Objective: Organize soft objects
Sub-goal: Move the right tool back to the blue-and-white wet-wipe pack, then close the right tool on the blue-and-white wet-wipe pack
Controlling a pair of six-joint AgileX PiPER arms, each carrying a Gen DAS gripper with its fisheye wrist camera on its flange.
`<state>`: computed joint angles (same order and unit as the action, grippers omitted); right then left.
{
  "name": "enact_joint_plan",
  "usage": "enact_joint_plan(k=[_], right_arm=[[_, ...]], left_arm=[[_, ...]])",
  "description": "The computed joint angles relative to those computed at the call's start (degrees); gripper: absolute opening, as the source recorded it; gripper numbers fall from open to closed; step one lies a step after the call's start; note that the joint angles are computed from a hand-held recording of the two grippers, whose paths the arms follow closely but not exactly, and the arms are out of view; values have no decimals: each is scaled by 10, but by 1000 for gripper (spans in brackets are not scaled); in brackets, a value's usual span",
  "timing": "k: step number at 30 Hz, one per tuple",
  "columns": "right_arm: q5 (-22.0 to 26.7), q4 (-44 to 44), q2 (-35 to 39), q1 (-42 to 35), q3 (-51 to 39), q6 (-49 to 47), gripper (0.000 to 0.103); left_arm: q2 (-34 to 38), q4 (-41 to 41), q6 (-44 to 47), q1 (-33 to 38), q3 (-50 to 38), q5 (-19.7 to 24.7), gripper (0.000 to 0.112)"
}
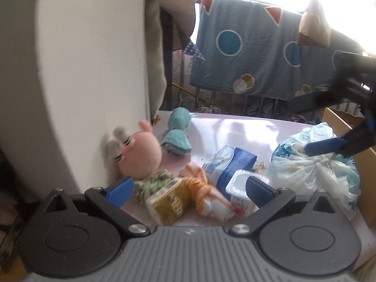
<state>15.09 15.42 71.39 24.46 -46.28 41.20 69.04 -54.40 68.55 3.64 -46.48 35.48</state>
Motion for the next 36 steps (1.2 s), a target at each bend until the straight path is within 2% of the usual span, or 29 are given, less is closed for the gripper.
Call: enact_joint_plan(k=[3,7,11,16,17,19,20,22,24,27,29,32,35,36], right_arm=[[33,125,65,-55,-46,-127,90],[98,155,166,-113,-122,-139,89],[147,151,254,-146,-189,-120,89],[185,193,342,-178,-247,-165,88],[188,199,357,-181,-256,-174,87],[194,213,384,-187,-274,-205,70],[196,208,394,-189,-281,-207,67],[191,237,408,-198,-286,-254,54],[188,290,417,-213,-281,-307,54],[198,329,427,-226,-288,-354,56],[203,357,435,-233,-288,-384,57],[193,421,437,-241,-269,-446,57],[184,487,439,-245,-252,-509,55],[180,503,440,-245,-249,-524,53]], left_arm=[[38,6,-15,-33,-28,-20,99],[88,41,-60,-71,-72,-34,81],[164,78,-72,-106,-149,-5,80],[260,167,-134,-151,-252,37,81],[275,182,-145,-158,-267,40,81],[307,223,-183,-176,-299,44,82],[321,245,-202,-186,-316,49,83],[351,288,-230,-202,-356,74,90],[378,351,-274,-228,-392,88,92],[407,438,-324,-266,-422,84,96],[435,488,-367,-283,-456,102,96],[482,508,-400,-288,-519,153,94],[527,506,-429,-284,-583,211,86],[533,506,-439,-282,-591,215,85]])
